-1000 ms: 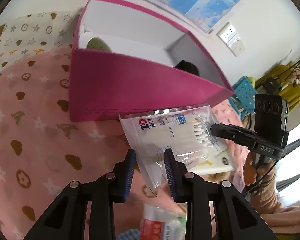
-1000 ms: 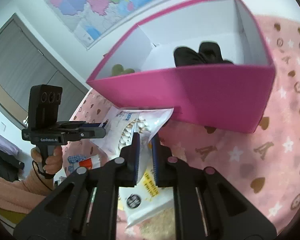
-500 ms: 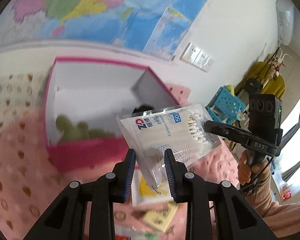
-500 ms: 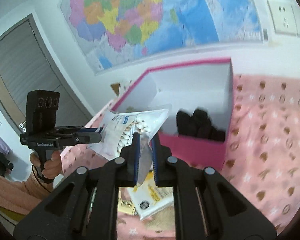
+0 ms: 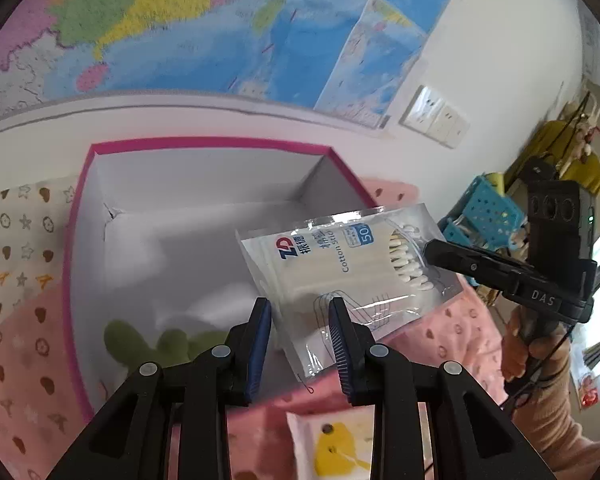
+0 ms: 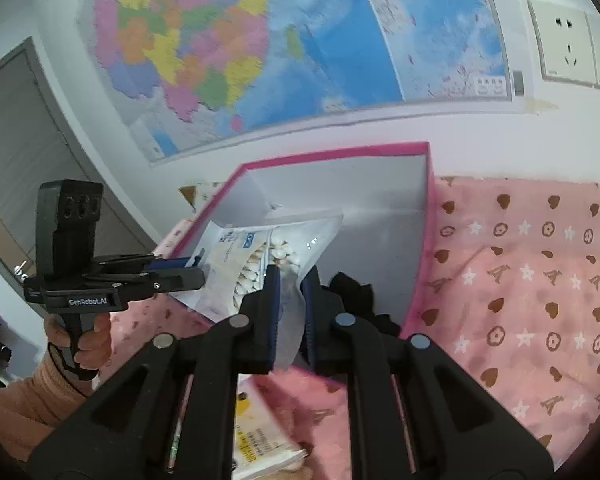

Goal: Organize soft objects
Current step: 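Lift the cotton swab bag and carry it toward the box, then open the left tool to drop the cotton swab bag into the box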

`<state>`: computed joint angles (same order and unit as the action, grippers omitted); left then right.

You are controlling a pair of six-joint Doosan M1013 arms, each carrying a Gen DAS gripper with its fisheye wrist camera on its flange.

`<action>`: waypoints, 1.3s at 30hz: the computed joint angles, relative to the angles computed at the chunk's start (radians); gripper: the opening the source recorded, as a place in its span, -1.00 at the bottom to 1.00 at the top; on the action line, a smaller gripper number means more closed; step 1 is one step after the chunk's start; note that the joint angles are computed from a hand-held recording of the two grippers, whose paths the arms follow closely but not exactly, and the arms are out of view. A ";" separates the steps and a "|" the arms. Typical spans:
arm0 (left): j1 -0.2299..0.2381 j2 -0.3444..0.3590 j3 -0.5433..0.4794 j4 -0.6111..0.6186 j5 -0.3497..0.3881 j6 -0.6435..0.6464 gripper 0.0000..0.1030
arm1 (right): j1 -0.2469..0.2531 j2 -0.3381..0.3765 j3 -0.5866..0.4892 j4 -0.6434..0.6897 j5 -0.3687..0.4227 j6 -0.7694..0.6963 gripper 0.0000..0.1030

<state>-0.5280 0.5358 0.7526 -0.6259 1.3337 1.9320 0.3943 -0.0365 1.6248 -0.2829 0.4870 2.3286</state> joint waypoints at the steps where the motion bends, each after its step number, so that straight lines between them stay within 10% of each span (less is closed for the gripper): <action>1: -0.001 0.008 -0.005 0.004 0.006 -0.007 -0.44 | -0.002 0.005 -0.004 -0.011 0.013 0.007 -0.70; 5: -0.012 0.044 -0.043 0.057 0.039 -0.063 -0.33 | 0.012 0.031 -0.029 -0.180 0.124 0.171 -0.31; 14: -0.011 0.035 -0.009 0.062 0.042 -0.029 -0.30 | 0.051 0.035 -0.027 -0.325 0.193 0.254 -0.26; 32: 0.030 -0.120 0.198 -0.003 -0.103 0.100 0.16 | 0.113 -0.046 0.072 -0.273 -0.002 0.262 -0.05; 39: 0.056 -0.203 0.320 0.015 -0.157 0.141 0.21 | 0.159 -0.056 0.107 0.032 -0.117 -0.057 -0.05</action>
<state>-0.4716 0.3327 1.0723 -0.6105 1.1766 2.0727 0.5528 -0.0928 1.7320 -0.2507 0.3705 2.2716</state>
